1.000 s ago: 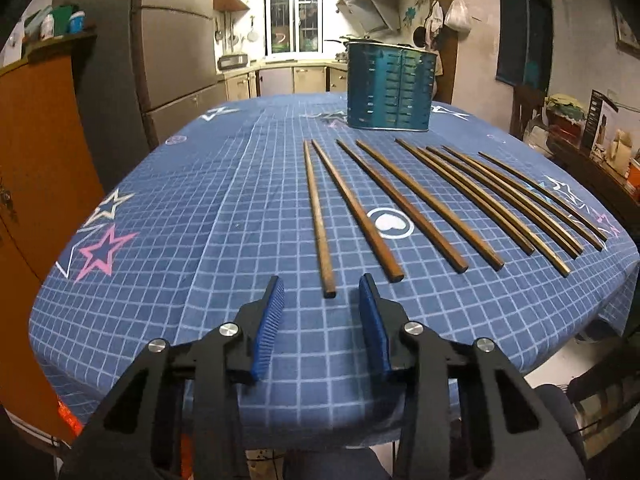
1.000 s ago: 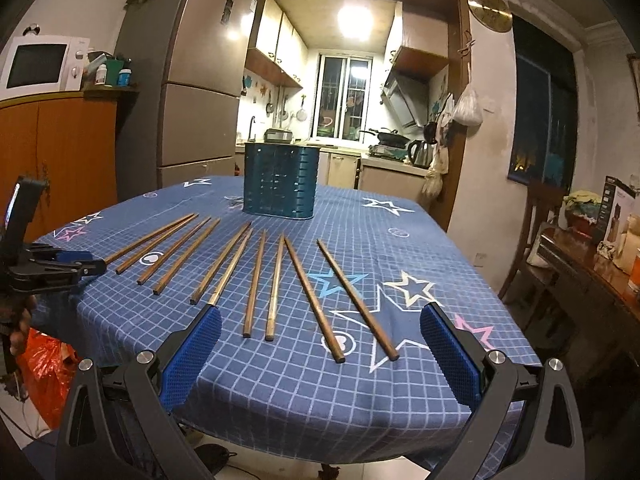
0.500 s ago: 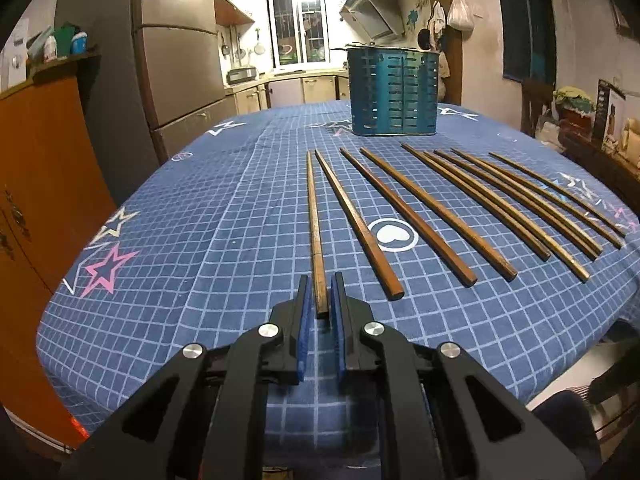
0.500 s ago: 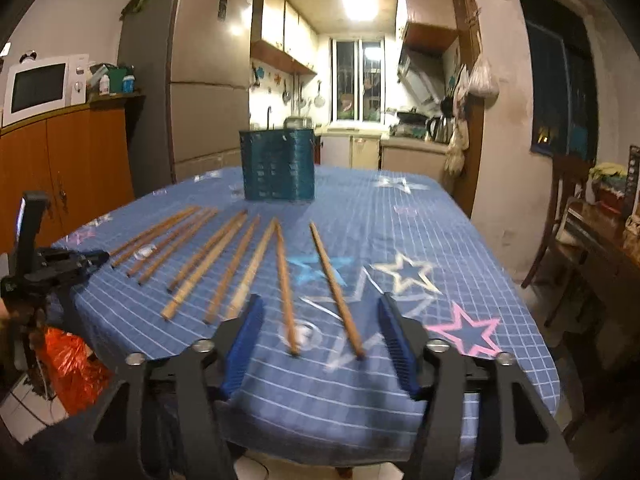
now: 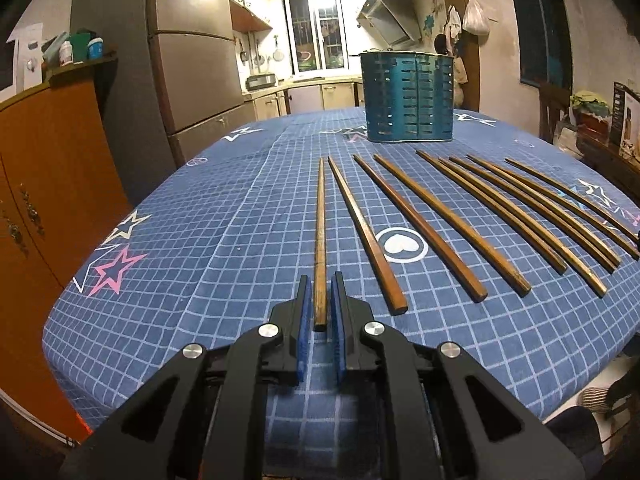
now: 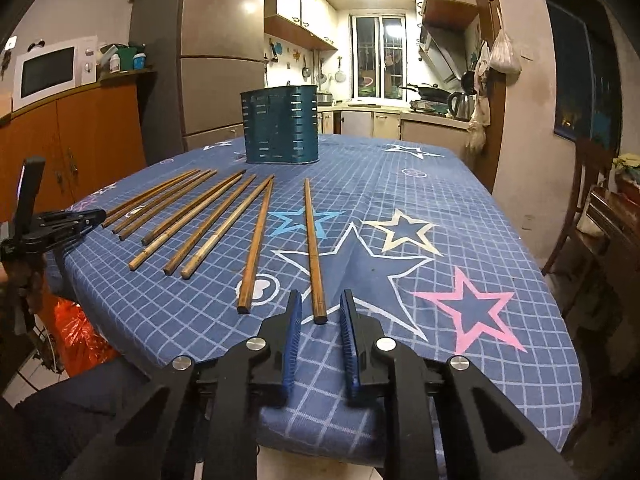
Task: Organize utensils
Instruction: 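Close the left gripper on a wooden chopstick while the right gripper grasps another, then lift both held chopsticks and carry them over the teal utensil holder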
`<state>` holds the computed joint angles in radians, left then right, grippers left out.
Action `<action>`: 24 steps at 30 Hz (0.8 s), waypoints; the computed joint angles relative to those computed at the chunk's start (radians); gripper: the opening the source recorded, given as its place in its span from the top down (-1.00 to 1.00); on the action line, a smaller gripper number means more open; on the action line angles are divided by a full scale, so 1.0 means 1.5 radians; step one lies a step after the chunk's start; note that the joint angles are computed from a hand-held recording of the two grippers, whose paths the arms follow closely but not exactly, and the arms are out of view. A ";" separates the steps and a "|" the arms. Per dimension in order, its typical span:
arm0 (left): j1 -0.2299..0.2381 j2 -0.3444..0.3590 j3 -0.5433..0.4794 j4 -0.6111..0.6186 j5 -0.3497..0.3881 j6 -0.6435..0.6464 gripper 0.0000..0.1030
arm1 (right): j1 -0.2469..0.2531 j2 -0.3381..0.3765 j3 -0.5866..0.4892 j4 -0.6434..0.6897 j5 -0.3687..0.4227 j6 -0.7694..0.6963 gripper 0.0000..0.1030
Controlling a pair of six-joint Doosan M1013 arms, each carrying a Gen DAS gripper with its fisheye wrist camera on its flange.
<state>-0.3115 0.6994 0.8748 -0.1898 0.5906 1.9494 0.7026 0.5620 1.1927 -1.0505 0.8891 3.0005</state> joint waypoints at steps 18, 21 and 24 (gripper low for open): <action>-0.003 -0.022 0.061 -0.001 -0.090 -0.005 0.91 | 0.017 0.011 0.009 -0.119 0.034 0.110 0.85; 0.001 -0.029 0.069 -0.044 -0.098 0.032 0.91 | 0.021 0.010 0.002 -0.144 0.051 0.122 0.86; 0.006 -0.040 0.073 -0.102 -0.110 0.086 0.91 | 0.026 0.009 -0.011 -0.166 0.066 0.117 0.86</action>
